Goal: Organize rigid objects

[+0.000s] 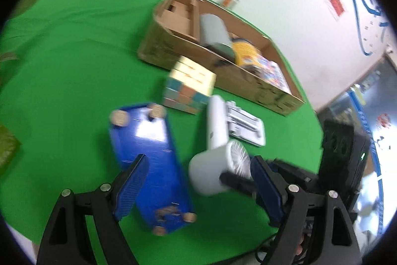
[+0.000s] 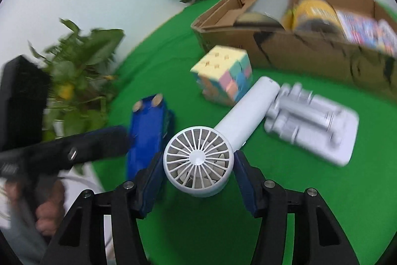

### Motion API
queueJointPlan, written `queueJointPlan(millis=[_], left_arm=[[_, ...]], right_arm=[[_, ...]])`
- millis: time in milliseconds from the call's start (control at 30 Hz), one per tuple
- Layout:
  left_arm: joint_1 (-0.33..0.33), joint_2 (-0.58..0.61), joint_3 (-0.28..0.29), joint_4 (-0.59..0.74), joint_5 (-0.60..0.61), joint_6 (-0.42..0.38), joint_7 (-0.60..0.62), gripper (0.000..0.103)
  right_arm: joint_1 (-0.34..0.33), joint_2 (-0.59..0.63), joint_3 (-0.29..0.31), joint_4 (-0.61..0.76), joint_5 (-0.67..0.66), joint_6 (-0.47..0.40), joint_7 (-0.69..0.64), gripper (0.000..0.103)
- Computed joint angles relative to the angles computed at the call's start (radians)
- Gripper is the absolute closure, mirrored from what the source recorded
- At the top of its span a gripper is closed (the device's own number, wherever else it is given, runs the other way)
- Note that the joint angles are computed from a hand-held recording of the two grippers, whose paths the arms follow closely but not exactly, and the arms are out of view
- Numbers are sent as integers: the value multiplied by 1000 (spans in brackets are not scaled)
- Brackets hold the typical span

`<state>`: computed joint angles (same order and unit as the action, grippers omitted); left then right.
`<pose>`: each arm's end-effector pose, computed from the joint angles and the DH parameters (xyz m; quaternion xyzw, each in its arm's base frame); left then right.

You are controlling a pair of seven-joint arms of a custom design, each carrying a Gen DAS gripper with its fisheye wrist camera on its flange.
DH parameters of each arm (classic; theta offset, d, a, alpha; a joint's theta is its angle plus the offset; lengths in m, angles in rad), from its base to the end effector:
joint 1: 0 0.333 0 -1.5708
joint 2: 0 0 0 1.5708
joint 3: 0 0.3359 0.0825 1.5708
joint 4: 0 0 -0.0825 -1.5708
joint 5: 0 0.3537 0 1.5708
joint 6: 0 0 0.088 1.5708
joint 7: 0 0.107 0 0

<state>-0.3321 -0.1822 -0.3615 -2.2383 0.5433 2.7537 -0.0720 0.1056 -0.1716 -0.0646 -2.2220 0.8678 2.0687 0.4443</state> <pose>0.3698 -0.3494 0.5479 -0.7949 0.4734 -0.3720 0.0755 0.4723 0.0577 0.4992 -0.8475 0.3744 0.0837 0.3668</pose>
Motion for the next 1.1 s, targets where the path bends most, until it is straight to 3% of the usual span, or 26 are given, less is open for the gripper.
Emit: queueJointPlan(millis=[100,200,333,467,500,600,700,800,867,1000,1100], left_arm=[[-32,58,26,16,-80,113,87,20],[-88,154,47,80,-268,185,308,20],[-99,255,19,171,-499,174,523,20],[-82,327,-10,249,-607,127,617,24],[-77,339,-17,257,-635,132,632,28],[-60,351,-30,250,-702,166,634,35],[2,382,-121,283,-891,158,803,45],[-33,413,-95,329,-874,103,797,45],[-26,422,-108,316,-927,147,803,44],[-37,418,-87,304,-910,167,769,43],[-15,410,-105,290,-949,176,788,43]], right_arm=[[-54,21,-64,20,-16,-184,-32,49],[-130,58,-109,45,-16,-307,-21,49],[-204,29,-113,13,-38,-160,5,43],[-234,-49,-128,-39,-25,-81,-105,12],[-232,-70,-127,-58,-26,-67,-127,10],[-204,-132,-104,-122,-13,14,-169,10],[-157,-172,-81,-174,11,87,-190,12],[-116,-211,-52,-238,25,245,-237,17],[-91,-212,-44,-251,14,318,-235,23],[-59,-178,-107,-200,21,207,-253,30],[-52,-174,-102,-203,70,271,-319,29]])
